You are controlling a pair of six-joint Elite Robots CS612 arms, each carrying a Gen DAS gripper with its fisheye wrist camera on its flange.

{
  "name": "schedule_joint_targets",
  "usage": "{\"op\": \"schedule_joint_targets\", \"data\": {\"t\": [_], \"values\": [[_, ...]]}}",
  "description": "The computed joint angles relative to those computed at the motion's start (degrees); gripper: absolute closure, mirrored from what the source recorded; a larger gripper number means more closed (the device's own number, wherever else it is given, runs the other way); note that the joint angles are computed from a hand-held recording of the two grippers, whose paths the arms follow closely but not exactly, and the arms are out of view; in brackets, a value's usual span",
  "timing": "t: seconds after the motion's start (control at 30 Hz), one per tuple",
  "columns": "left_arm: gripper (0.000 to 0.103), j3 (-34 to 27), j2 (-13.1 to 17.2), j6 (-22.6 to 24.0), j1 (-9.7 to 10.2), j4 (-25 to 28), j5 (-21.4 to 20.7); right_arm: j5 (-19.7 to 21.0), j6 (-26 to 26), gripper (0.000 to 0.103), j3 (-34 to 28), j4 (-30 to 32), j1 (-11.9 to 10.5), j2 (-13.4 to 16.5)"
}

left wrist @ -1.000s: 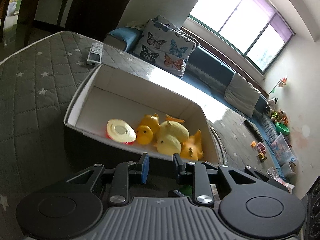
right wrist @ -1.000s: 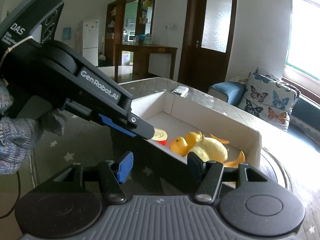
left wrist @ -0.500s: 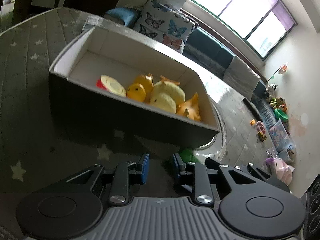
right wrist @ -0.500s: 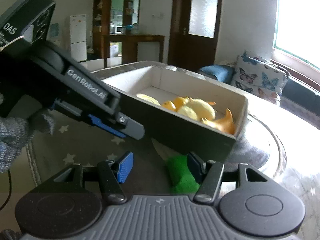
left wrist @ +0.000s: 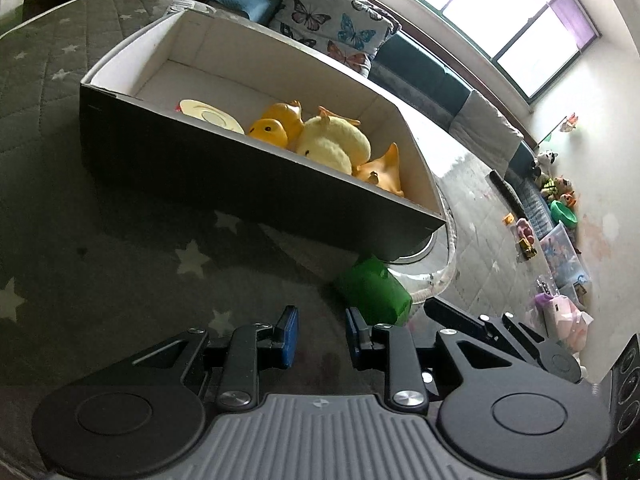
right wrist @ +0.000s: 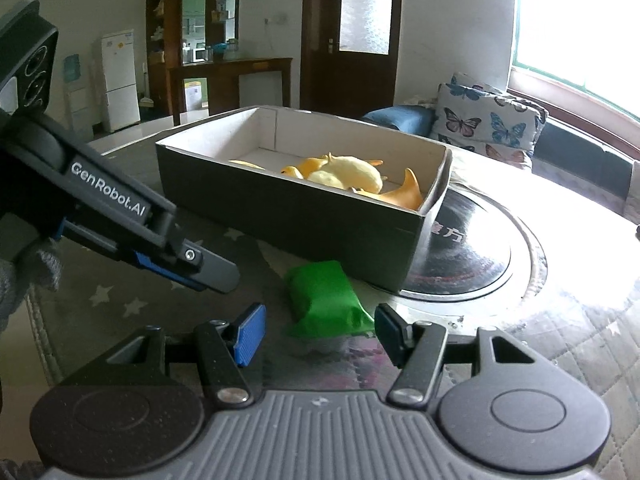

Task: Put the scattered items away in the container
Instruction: 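Withdraw the left gripper from the box toward the green toy, then close the left gripper around the green toy and lift it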

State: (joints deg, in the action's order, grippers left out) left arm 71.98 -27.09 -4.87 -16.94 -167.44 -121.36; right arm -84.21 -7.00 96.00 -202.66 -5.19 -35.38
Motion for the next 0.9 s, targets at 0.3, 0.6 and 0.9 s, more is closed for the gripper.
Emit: {"op": "schedule_joint_targets", "data": {"t": [0.3, 0.6, 0.9], "values": [[0.075, -0.1, 0.0, -0.2, -0.34, 0.0, 0.6, -1.1, 0.9, 0.035, 0.0, 0.4, 0.1, 0.0], [0.075, -1.0, 0.3, -1.0, -0.54, -0.1, 0.8, -1.1, 1.2, 0.036, -0.7, 1.1, -0.1, 0.3], [0.075, -2.8, 1.0, -1.3, -0.83, 0.0, 0.8, -0.2, 1.0, 0.046, -1.2, 1.6, -0.3, 0.6]]}}
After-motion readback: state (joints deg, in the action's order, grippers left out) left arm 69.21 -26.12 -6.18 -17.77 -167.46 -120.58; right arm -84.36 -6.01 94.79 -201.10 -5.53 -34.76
